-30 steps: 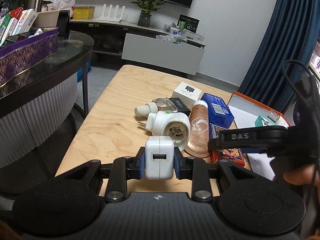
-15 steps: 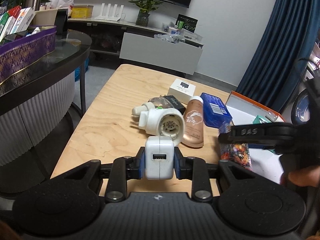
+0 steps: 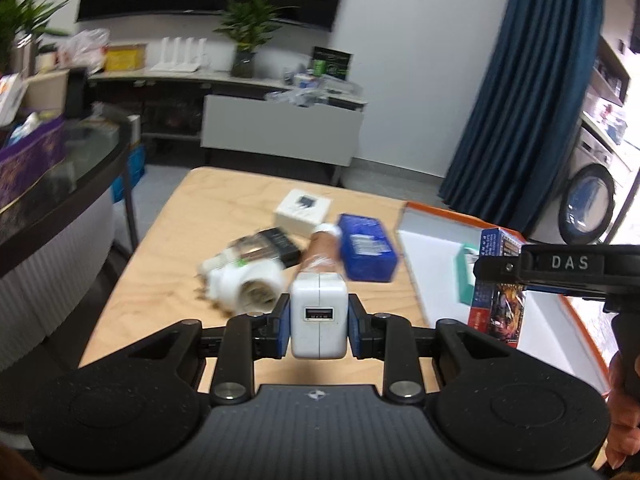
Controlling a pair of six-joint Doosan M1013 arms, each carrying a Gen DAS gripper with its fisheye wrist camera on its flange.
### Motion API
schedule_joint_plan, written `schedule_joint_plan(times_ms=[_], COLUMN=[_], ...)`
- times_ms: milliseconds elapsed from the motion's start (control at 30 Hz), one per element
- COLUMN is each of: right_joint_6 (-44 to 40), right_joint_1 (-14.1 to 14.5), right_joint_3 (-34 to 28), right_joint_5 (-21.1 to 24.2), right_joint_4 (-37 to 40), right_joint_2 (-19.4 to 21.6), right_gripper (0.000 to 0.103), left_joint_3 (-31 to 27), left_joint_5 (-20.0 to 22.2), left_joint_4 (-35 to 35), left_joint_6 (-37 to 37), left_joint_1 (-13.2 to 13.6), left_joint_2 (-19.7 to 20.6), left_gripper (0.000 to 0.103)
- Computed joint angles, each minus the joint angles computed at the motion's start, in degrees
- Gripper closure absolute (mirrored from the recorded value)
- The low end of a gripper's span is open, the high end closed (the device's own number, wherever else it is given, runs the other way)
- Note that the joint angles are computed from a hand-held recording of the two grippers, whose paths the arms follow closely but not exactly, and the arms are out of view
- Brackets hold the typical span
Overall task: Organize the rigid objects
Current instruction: 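Carry the white charger with the left tool while the right tool carries the card box toward the tray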
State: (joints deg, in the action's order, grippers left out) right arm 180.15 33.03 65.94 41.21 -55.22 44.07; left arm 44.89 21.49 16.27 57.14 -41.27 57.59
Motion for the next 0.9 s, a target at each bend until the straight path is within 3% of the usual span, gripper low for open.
schedule_joint_plan(times_ms=[433, 733, 900], right_joint_6=[16.16, 20.71, 20.58], right_joint_1=[-0.39, -1.28, -1.60], right_joint_3=[13.37, 18.35, 18.77], right_joint_5=[7.77, 6.16, 4.31], right_joint_4=[-9.29, -12.70, -13.01], right_joint_2=[-8.26, -10.44, -10.49], right_gripper=[0.032, 0.032, 0.032], left_joint_3=[-19.11, -29.38, -31.67], left_joint_5=[7.23, 11.84, 13.86], left_joint_4=[-22.85, -19.52, -17.66], left_joint_6=[26.83, 24.53, 21.68], left_joint_1=[-2.74, -4.44, -4.65], left_joint_2=[8.15, 13.55, 14.59], left_gripper=[0.074, 0.074, 0.074])
